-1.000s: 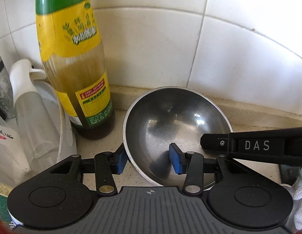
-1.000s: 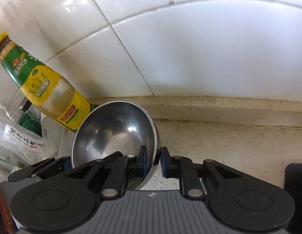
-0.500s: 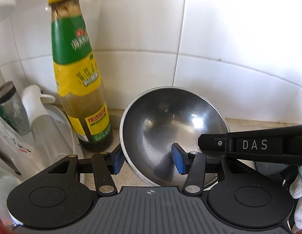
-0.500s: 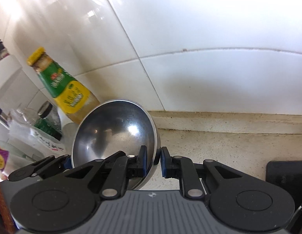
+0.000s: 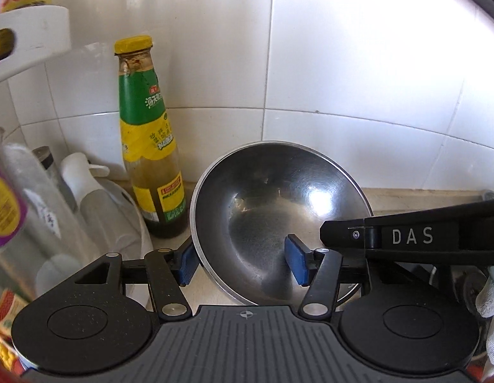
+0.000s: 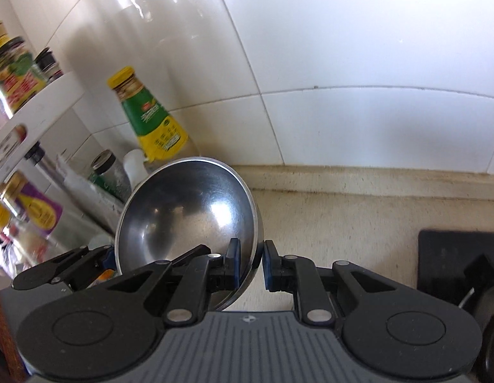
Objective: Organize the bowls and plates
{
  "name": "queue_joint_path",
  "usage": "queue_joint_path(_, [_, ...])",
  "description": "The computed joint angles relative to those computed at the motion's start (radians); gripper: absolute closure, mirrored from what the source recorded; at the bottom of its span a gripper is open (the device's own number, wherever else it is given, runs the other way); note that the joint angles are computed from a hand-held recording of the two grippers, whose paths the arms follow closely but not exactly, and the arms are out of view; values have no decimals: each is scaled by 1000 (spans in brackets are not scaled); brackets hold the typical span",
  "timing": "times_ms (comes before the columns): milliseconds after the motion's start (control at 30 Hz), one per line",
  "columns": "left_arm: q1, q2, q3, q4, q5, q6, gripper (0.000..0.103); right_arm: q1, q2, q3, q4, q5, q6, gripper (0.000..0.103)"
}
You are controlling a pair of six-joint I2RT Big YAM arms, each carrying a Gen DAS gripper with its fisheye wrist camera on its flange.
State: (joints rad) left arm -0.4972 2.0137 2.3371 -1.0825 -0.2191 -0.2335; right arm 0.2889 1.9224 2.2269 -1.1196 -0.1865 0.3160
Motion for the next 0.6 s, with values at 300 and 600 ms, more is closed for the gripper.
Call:
queue_joint_path(300, [-22, -143, -234, 53, -3, 8, 39, 26, -121, -202, 22, 1, 3, 85])
queue_joint_path(600, [-37, -214, -367, 47, 5, -6, 38, 33, -176, -336, 36, -10, 8, 85])
